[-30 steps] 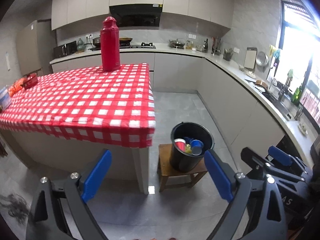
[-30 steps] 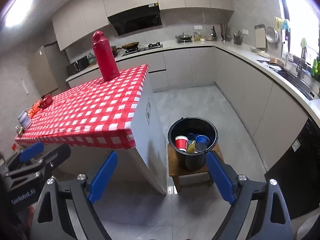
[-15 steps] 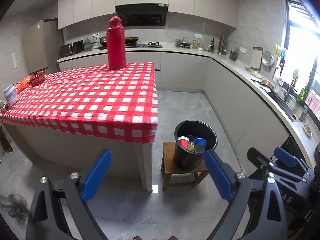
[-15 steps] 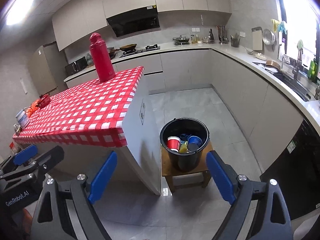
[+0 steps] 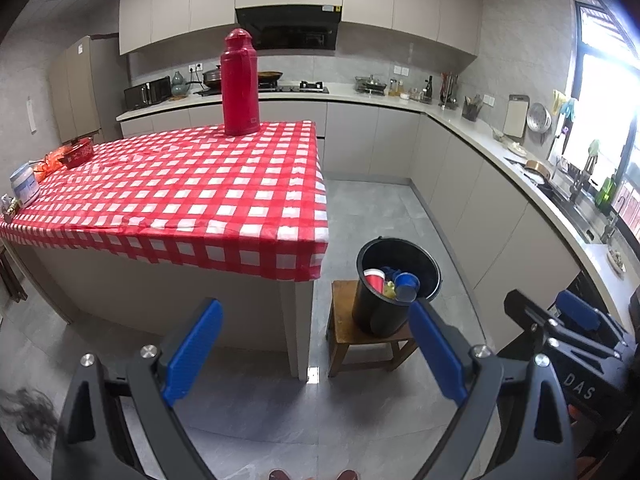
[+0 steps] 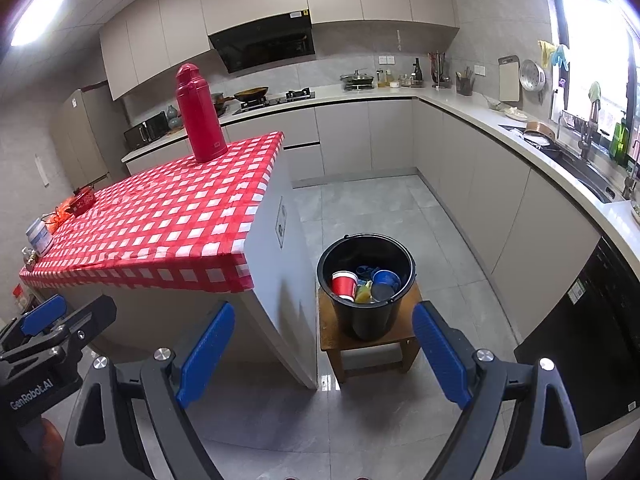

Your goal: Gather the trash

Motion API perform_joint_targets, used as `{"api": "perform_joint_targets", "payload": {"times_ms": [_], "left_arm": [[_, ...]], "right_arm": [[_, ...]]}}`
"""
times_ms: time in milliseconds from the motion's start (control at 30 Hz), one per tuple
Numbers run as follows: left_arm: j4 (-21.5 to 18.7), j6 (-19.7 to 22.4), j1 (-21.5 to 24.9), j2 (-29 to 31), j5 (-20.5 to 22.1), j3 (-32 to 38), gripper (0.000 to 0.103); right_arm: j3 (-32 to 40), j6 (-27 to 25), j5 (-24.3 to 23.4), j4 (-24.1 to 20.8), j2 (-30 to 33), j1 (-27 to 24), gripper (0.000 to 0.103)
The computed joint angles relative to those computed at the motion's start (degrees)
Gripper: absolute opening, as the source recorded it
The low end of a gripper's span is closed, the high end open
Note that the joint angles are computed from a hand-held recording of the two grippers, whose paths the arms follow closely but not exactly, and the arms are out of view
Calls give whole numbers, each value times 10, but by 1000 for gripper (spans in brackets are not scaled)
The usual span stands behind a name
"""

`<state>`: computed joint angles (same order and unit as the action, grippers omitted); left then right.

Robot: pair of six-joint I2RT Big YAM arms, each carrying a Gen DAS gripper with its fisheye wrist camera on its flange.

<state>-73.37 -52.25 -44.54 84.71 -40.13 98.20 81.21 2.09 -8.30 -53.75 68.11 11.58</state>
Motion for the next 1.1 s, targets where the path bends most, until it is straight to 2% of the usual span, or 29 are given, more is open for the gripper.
{"api": "perform_joint_targets", "payload": {"times_ms": [1100], "left_arm": [[10,20,-2,0,4,2,95]], "right_arm": [[-5,9,6,-3,-8,8,92]]}}
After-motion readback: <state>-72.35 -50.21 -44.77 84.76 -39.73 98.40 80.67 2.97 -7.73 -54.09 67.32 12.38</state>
